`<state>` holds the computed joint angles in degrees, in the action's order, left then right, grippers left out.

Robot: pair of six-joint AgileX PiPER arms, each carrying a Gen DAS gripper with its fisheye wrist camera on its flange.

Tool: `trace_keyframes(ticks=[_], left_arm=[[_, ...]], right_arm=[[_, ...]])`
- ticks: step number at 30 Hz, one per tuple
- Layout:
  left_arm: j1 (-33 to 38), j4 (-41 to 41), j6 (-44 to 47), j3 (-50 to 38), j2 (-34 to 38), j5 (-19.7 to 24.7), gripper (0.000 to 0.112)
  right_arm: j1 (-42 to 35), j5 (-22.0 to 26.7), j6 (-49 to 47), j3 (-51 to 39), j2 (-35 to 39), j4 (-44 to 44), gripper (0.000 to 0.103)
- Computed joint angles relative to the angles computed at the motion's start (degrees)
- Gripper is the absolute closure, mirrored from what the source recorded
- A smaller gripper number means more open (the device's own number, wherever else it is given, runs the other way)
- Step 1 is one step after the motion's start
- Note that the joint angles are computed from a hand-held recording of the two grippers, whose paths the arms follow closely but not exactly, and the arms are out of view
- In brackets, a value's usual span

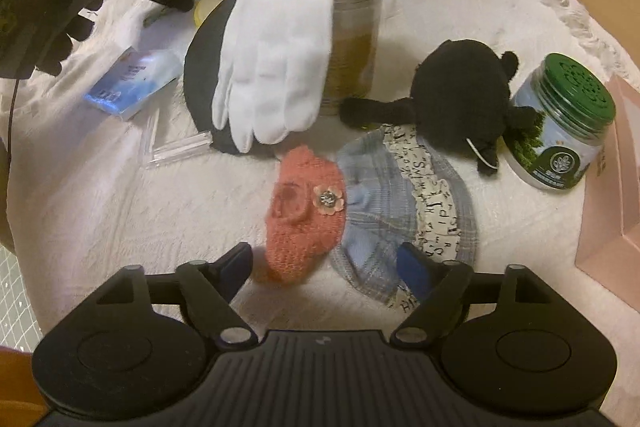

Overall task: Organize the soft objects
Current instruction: 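Grasp the green cord with the left gripper, then grasp the wet-wipes pack with the right gripper while the left gripper holds the green cord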

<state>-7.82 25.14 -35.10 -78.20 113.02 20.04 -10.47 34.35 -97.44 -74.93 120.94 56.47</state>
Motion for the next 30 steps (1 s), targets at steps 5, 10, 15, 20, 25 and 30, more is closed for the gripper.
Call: trace_keyframes(ticks=[5,10,15,20,25,30], left_arm=[[-1.3,5.4,-8.1,-0.3,0.4,0.9,0.078],[-2.2,17.2,-22.5,1.6,0.5,-0.8,0.087],[-3.9,28.5,-39.5,5.2,-1.7,0.1,0.087],[-5.3,40.2,-56.3,13.1,-7.8,-1.4,0.087],[-6.4,44.3,-67.8,21.5,-16.4,0.6,0.088],[-9.7,48.1,-78.4,30.6,-25.5,5.9,0.088]], right_arm=[[0.6,-1.2,-3.0,1.3,0.0,2.1,0.008],[0.7,-1.3,-3.8,1.9,0.2,3.4,0.000],[2.3,-3.3,0.3,1.6,0.0,0.8,0.000],[3.3,-2.2,1.6,-0.5,-0.2,-3.3,0.004],[3.3,7.0,-9.9,-0.9,-3.1,2.4,0.007],[9.7,13.7,-17.5,-2.8,-5.4,2.3,0.007]])
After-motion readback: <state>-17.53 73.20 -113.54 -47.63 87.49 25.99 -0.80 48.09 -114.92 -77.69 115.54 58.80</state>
